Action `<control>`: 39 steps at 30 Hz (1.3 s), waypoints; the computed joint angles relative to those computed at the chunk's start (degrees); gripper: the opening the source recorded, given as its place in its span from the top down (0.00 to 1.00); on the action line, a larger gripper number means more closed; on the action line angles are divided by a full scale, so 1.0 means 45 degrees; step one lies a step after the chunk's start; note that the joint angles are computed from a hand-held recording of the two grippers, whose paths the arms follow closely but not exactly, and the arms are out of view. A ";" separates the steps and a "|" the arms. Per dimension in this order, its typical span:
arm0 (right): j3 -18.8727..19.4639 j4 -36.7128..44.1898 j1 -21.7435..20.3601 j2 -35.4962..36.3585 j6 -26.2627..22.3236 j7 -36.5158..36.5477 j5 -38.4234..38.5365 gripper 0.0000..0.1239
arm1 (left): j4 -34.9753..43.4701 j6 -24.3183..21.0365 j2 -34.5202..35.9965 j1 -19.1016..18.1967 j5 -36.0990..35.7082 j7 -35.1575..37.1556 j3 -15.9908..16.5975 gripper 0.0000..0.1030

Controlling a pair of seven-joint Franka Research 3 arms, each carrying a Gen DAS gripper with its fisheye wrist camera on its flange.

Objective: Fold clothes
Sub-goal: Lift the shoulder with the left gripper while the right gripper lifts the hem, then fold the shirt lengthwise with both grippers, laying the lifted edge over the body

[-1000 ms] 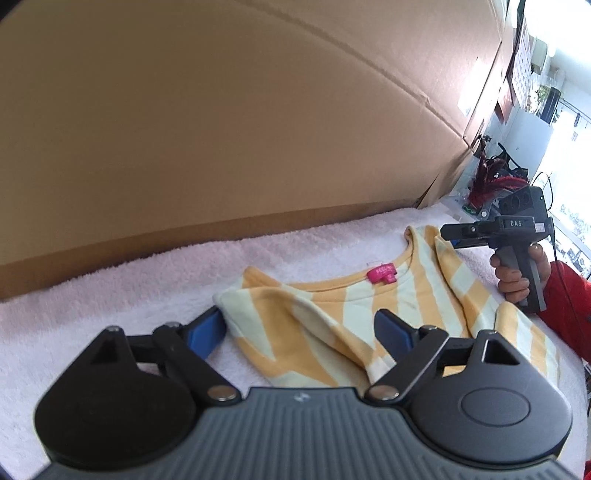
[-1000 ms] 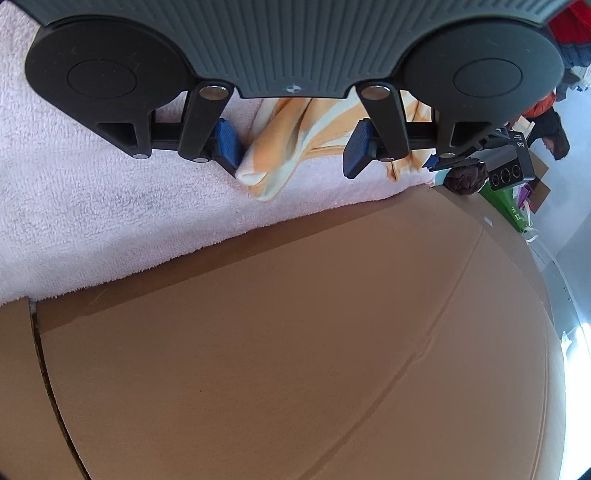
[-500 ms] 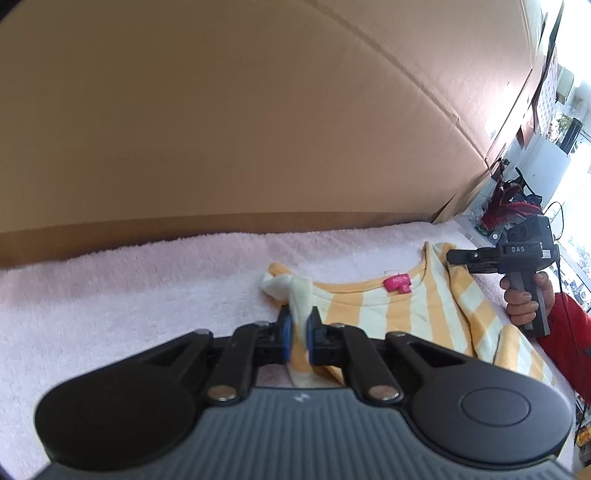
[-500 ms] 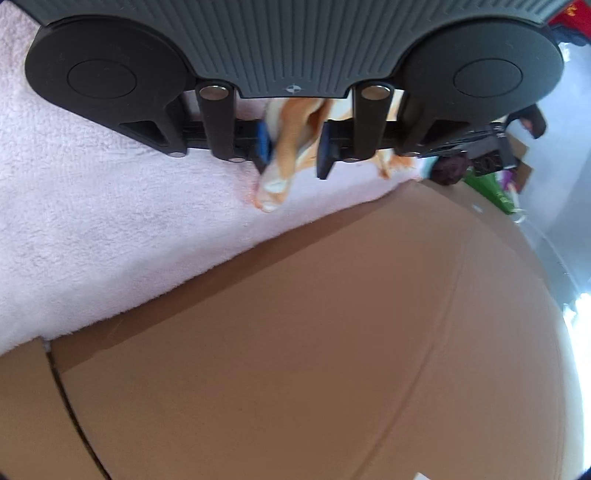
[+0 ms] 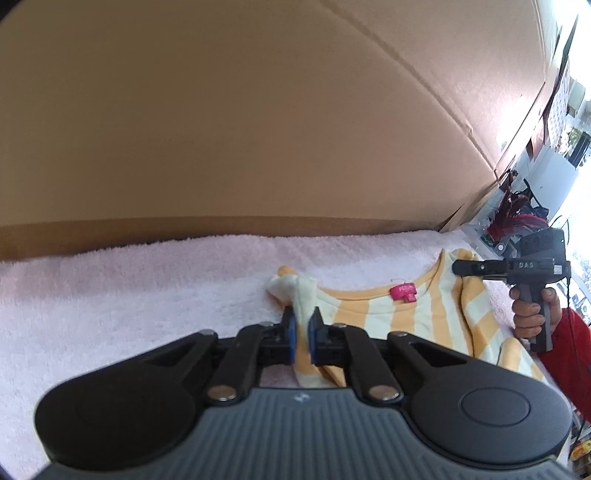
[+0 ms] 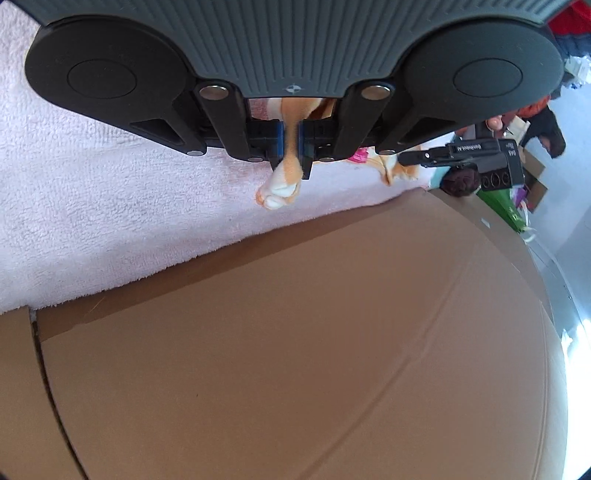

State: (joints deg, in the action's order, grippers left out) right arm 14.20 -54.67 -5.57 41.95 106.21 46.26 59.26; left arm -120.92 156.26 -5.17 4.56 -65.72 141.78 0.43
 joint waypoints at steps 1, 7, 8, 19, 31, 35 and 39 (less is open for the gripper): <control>0.0058 -0.0059 -0.0076 -0.0019 0.0037 0.0025 0.0159 0.94 | -0.0070 0.0156 -0.0138 -0.0064 -0.0253 0.0311 -0.0037 0.96; 0.0265 -0.1698 -0.0689 -0.1222 -0.0336 -0.0888 0.1497 0.94 | -0.0731 0.0951 -0.1400 -0.0599 -0.1299 0.1629 0.0051 0.96; 0.0263 -0.2059 -0.0803 -0.1529 -0.0581 -0.1227 0.1743 0.94 | -0.0882 0.1076 -0.1629 -0.0724 -0.1161 0.1617 0.0088 0.96; -0.1096 -0.5191 -0.1165 -0.4308 -0.3694 -0.3976 0.2922 0.93 | -0.4256 0.1833 -0.6050 -0.2914 -0.0759 0.3250 0.0875 0.95; -0.2537 -0.6341 -0.0549 -0.5258 -0.4475 -0.5298 0.1157 0.91 | -0.7578 0.1871 -0.8671 -0.2019 0.3939 -0.0733 -0.1090 0.91; -0.2725 -0.7222 -0.0005 -0.5902 -0.3672 -0.5883 0.0124 0.90 | -0.7773 0.1717 -0.8530 -0.1609 0.5293 -0.1663 -0.1432 0.91; -0.2899 -0.7736 0.0110 -0.6326 -0.3262 -0.6101 0.0455 0.90 | -0.7885 0.1743 -0.8600 -0.1015 0.6846 -0.2526 -0.2127 0.87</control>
